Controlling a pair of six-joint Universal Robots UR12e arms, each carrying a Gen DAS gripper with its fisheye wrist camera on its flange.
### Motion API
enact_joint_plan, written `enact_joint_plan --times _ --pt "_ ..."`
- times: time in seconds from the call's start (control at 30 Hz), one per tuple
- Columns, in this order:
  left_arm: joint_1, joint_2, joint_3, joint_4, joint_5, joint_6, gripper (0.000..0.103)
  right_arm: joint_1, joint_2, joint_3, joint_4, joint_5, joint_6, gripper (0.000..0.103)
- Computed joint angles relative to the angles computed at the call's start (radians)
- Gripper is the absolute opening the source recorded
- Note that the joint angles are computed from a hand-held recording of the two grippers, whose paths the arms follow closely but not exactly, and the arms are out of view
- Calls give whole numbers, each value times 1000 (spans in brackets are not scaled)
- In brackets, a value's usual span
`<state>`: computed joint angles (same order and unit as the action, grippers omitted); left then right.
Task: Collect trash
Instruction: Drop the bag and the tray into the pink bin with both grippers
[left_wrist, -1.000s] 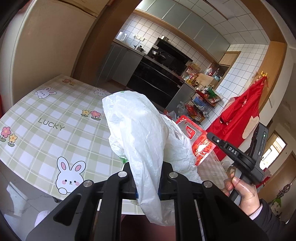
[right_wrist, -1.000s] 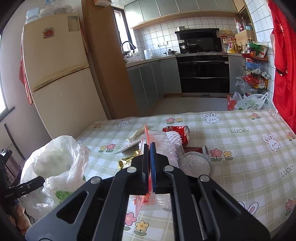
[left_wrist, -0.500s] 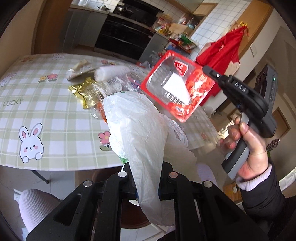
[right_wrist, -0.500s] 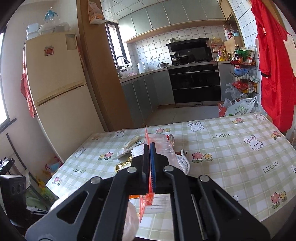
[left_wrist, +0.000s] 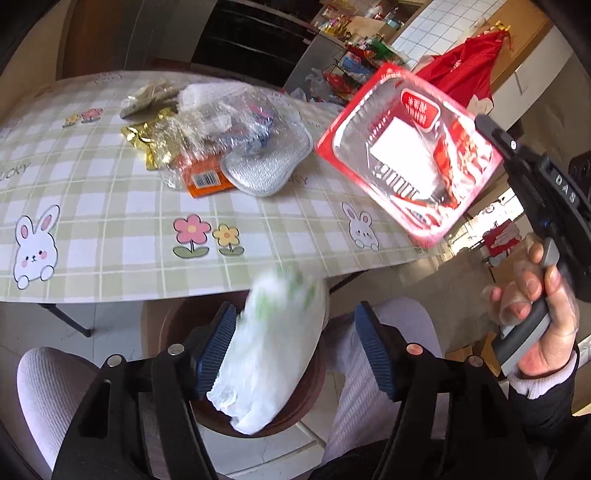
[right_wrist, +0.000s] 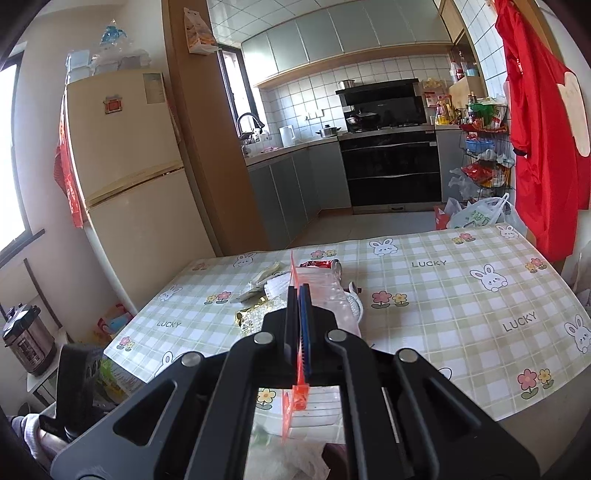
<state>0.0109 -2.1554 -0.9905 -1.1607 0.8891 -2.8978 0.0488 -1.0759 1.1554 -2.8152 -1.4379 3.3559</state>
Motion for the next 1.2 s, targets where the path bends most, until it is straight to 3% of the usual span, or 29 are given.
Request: enact_joint_plan --times 0.2,0.37,0.47,0.7,1.13,1.2 --pt "23 31 -54 295 56 -173 91 6 -26 24 41 41 -42 6" --pt "45 48 -92 510 136 -336 97 16 -32 23 112 87 -69 6" --pt "56 61 -113 582 180 -387 97 23 -32 21 163 113 -104 6" --pt "66 78 -143 617 220 -434 97 36 -34 15 243 151 -153 6" --pt "62 79 -152 616 275 -436 97 45 -17 -18 397 160 -185 6" --pt "62 79 -152 611 284 -435 97 43 -16 -17 403 165 -182 10"
